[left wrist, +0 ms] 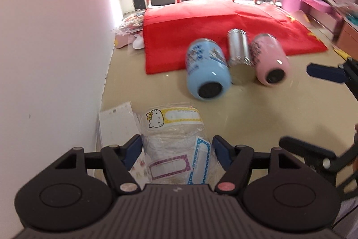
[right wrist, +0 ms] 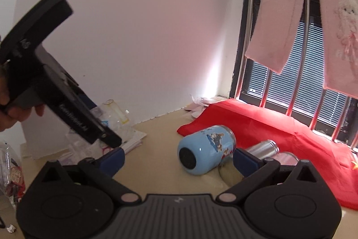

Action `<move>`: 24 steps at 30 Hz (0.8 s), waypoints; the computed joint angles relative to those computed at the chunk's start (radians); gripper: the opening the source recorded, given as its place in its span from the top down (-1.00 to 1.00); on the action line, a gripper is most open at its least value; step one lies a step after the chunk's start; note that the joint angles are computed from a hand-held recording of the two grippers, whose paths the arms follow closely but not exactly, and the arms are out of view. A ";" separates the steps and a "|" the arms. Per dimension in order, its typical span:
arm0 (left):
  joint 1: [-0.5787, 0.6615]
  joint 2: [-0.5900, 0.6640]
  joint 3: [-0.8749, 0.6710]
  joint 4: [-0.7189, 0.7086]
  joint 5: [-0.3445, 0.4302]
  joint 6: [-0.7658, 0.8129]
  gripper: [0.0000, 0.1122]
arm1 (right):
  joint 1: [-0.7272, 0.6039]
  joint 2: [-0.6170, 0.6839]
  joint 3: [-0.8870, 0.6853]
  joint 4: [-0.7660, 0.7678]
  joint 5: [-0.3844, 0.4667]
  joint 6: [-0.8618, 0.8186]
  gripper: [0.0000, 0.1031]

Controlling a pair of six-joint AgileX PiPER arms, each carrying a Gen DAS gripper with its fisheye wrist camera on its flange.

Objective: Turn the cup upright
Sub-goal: 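Close the left tool on the clear cup and lift it, then lower the cup onto the table and open the left tool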

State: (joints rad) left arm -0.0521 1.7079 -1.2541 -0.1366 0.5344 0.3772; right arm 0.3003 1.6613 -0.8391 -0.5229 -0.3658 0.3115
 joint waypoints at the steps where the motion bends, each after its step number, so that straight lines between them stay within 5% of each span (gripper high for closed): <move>1: -0.005 -0.031 0.040 -0.003 -0.011 0.007 -0.26 | 0.007 -0.024 0.026 0.028 0.002 -0.024 -1.00; 14: -0.120 -0.336 0.479 0.059 -0.147 -0.051 -0.26 | 0.133 -0.347 0.403 0.476 0.002 -0.401 -1.00; 20: -0.222 -0.268 0.487 0.174 -0.180 -0.185 -0.26 | 0.122 -0.418 0.514 0.563 0.002 -0.466 -1.00; 24: -0.296 -0.194 0.424 0.211 -0.179 -0.221 -0.26 | 0.031 -0.438 0.552 0.435 -0.003 -0.370 -1.00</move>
